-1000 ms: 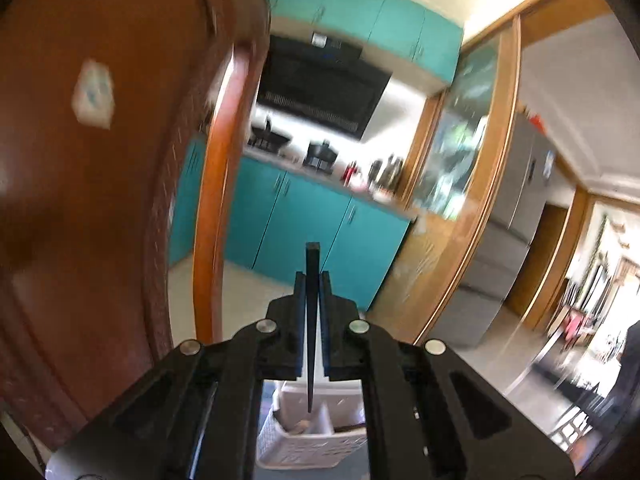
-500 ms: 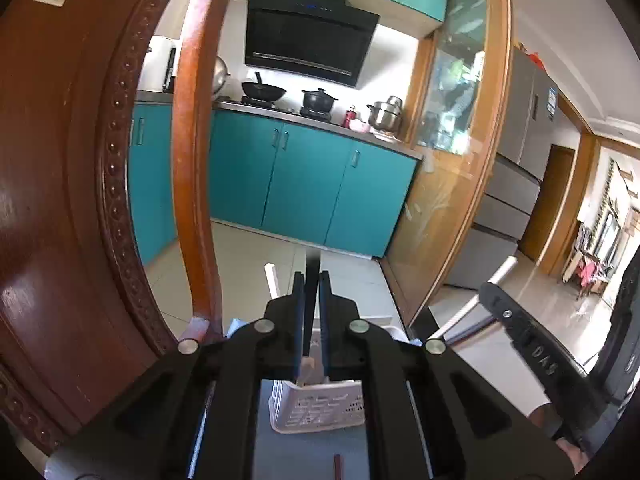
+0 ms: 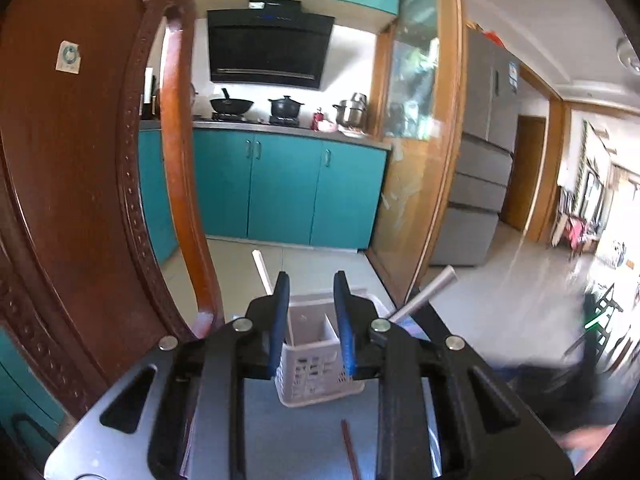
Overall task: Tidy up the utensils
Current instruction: 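Open both tools to drop the chopsticks into the white basket, then close the left tool on a red-brown chopstick while the right tool closes on a dark brown one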
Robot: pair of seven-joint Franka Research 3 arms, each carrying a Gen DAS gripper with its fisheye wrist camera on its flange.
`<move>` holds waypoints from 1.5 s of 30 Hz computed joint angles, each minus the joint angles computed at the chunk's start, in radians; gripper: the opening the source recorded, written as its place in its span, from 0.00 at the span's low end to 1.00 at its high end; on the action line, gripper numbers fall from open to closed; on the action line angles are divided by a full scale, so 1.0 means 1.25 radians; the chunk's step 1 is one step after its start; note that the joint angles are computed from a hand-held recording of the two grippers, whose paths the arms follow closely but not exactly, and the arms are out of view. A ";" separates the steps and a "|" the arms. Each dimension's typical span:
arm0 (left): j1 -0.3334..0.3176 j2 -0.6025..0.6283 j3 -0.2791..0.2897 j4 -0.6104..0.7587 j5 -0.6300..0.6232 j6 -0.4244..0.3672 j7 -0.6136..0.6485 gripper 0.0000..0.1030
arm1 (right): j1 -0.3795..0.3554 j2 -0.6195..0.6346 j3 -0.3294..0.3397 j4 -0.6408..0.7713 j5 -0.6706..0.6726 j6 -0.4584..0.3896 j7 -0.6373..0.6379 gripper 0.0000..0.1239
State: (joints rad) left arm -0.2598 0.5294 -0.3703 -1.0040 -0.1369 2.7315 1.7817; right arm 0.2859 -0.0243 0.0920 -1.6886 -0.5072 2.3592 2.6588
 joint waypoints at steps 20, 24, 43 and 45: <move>-0.077 0.173 0.064 0.158 0.086 -0.418 -0.070 0.23 | 0.074 0.201 -0.069 0.135 0.196 -0.199 -0.139 0.08; -0.099 0.207 0.068 0.198 0.084 -0.480 -0.059 0.25 | 0.062 0.172 -0.071 0.096 0.189 -0.193 -0.104 0.08; -0.126 0.133 0.086 0.016 0.135 -0.430 -0.098 0.10 | 0.024 0.120 -0.056 0.013 0.109 -0.113 0.011 0.09; -0.124 0.122 0.090 0.001 0.145 -0.430 -0.119 0.10 | 0.027 0.118 -0.054 0.011 0.108 -0.122 0.007 0.09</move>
